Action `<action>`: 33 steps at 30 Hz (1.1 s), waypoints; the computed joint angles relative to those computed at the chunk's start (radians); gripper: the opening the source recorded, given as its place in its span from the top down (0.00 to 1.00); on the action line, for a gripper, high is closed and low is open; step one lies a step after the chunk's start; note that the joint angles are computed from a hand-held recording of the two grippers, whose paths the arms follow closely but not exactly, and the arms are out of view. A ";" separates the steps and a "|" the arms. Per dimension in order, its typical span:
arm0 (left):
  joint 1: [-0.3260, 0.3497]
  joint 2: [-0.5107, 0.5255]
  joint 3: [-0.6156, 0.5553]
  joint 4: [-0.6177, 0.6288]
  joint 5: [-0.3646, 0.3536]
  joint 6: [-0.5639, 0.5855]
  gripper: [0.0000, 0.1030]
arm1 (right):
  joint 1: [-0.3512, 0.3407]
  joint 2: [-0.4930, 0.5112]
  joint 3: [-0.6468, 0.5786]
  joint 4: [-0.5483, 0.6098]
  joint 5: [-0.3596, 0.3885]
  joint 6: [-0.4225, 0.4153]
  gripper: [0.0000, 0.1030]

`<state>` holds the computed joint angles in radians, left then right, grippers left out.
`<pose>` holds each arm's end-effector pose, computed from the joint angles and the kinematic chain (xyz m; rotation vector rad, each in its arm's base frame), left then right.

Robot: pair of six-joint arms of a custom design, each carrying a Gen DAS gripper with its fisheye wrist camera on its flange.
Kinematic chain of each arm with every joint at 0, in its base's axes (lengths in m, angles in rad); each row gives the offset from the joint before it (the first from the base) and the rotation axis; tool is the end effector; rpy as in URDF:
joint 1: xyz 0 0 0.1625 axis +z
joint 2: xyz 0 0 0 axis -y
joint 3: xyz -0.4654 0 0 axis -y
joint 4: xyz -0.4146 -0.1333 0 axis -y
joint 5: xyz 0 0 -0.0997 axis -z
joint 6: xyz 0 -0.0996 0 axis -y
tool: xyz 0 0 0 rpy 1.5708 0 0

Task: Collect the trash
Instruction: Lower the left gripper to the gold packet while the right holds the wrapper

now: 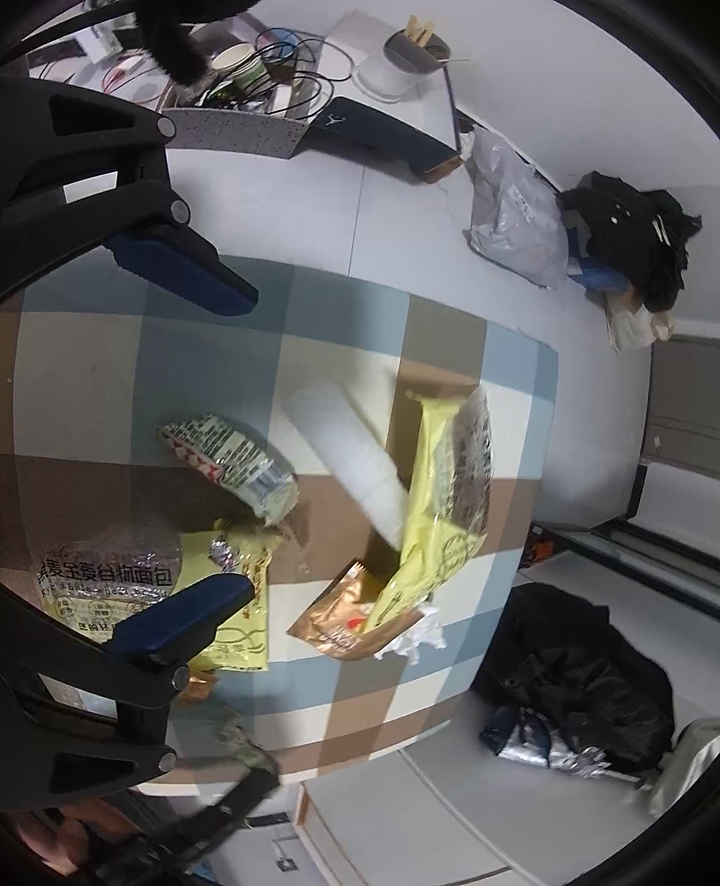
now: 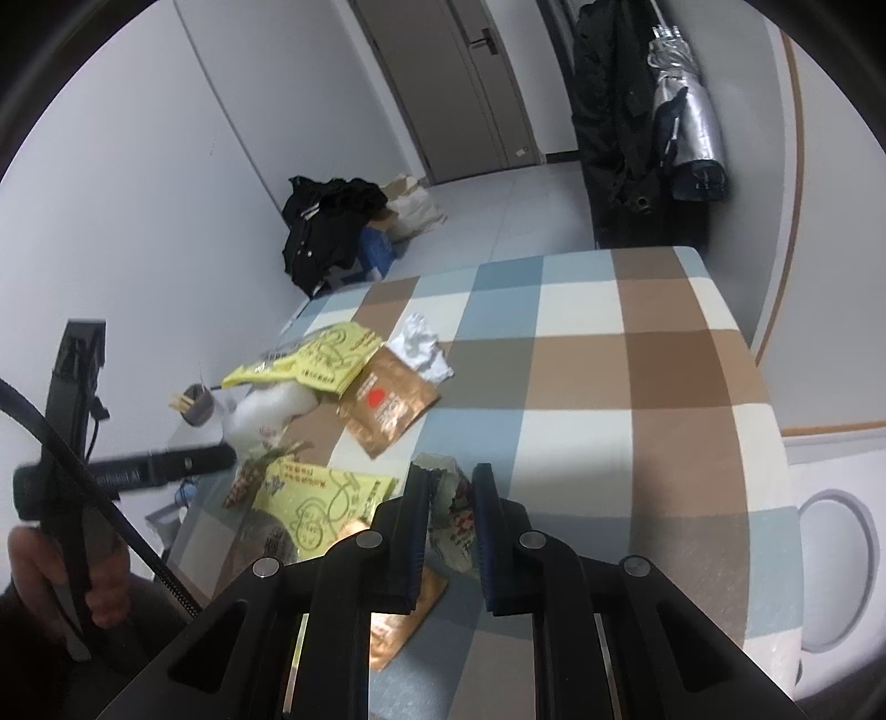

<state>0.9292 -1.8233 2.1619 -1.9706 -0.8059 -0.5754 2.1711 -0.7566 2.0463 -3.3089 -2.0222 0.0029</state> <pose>-0.0646 -0.4244 0.4098 0.0514 2.4737 -0.6310 0.4030 -0.4296 0.0461 0.6690 -2.6602 0.7833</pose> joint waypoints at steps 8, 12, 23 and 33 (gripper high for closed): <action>-0.102 -0.029 0.022 -0.023 -0.077 0.063 0.10 | -0.014 -0.020 0.008 -0.045 0.011 -0.007 0.86; -0.126 0.015 0.027 -0.021 -0.134 0.102 0.10 | -0.022 -0.044 0.031 -0.080 0.016 0.007 0.86; -0.127 0.175 0.015 0.077 -0.218 0.098 0.10 | -0.058 -0.109 0.093 -0.140 0.067 0.049 0.86; -0.171 0.238 0.029 0.116 -0.099 0.072 0.14 | -0.086 -0.148 0.129 -0.155 0.089 0.107 0.86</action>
